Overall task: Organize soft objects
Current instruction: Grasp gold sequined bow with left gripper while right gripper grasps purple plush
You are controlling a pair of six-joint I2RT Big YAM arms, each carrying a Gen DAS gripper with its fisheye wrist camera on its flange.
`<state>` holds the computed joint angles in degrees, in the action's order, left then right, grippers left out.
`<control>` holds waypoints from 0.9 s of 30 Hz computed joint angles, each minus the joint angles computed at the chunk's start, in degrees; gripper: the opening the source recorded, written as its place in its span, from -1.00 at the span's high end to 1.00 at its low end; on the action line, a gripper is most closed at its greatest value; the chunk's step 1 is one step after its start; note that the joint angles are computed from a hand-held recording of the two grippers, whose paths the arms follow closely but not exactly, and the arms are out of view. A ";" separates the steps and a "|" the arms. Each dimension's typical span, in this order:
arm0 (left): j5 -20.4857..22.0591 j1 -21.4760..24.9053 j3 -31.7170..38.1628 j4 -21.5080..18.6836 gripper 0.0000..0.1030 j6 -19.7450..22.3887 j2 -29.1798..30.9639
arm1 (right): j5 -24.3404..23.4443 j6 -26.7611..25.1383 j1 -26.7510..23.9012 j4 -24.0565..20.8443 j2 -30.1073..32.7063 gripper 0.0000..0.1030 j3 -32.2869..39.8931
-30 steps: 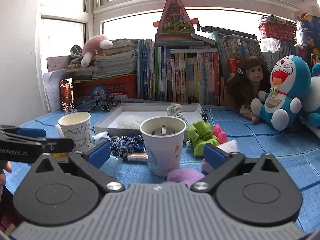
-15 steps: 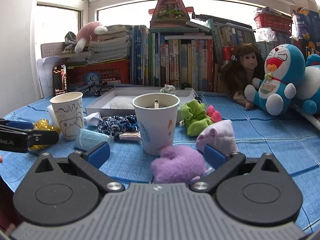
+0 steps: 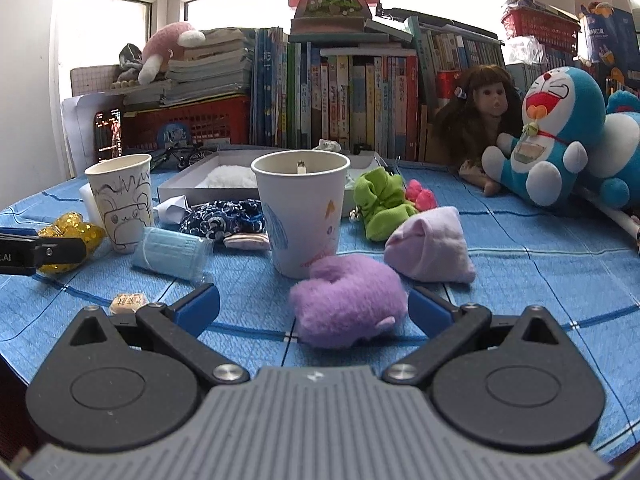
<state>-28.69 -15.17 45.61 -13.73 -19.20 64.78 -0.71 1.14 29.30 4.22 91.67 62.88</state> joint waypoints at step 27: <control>-1.73 2.67 0.53 -1.92 -0.88 -7.94 2.14 | 2.42 0.26 -0.24 -0.95 2.23 -1.00 1.51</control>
